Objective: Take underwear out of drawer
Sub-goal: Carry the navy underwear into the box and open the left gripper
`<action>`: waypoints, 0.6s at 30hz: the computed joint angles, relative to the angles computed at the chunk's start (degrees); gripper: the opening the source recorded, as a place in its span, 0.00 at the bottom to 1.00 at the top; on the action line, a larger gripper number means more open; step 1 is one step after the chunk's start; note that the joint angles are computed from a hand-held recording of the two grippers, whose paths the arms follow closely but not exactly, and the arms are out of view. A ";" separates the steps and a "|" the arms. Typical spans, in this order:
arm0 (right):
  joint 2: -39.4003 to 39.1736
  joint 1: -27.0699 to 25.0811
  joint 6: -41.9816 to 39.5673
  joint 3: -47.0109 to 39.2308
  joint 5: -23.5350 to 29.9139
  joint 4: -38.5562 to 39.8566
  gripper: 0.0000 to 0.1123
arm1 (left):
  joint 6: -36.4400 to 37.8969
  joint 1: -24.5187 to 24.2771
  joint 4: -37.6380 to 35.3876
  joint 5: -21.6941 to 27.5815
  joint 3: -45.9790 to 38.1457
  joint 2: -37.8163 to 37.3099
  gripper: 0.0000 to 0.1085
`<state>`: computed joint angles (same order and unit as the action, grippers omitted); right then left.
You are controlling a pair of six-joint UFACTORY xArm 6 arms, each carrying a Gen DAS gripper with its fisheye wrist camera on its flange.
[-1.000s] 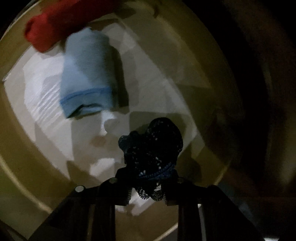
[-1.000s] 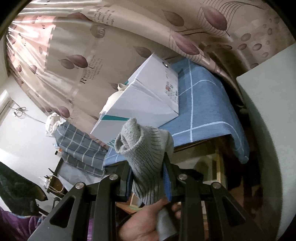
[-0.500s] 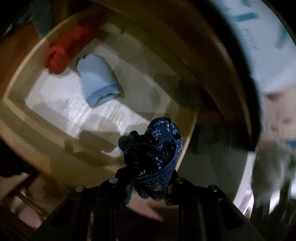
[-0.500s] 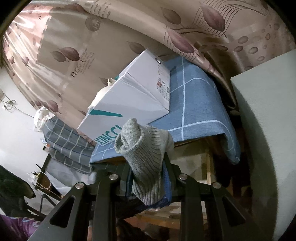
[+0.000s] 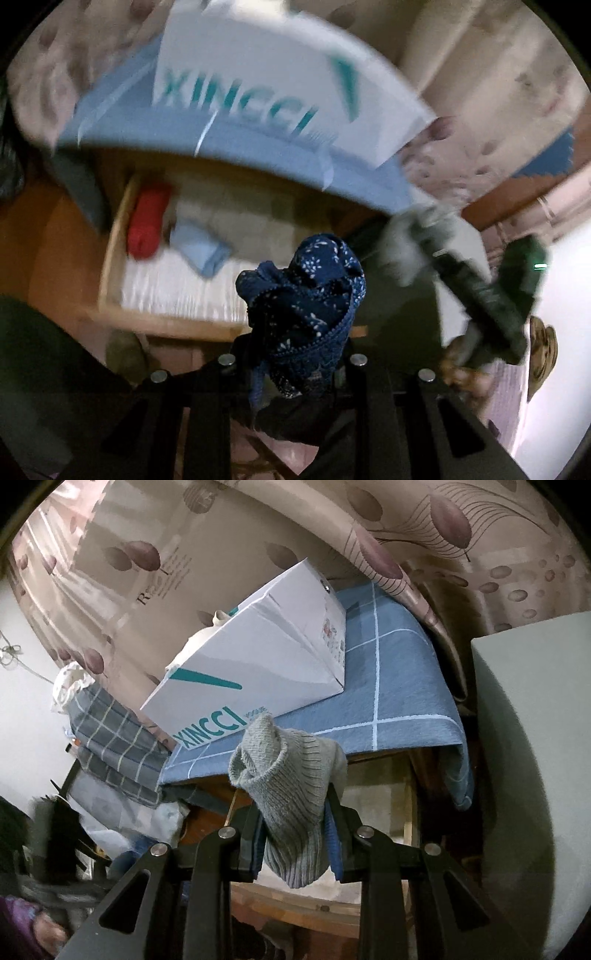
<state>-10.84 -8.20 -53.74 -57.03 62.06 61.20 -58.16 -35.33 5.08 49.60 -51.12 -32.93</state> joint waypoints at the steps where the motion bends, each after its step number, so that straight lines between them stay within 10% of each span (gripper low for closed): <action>1: -0.03 0.09 -0.08 0.01 -0.09 -0.12 0.23 | 0.99 -0.12 1.70 1.21 -2.62 0.25 0.23; 18: 0.17 0.23 -0.24 -0.21 0.31 -0.37 0.23 | 19.69 13.68 9.16 6.81 -45.65 31.11 0.23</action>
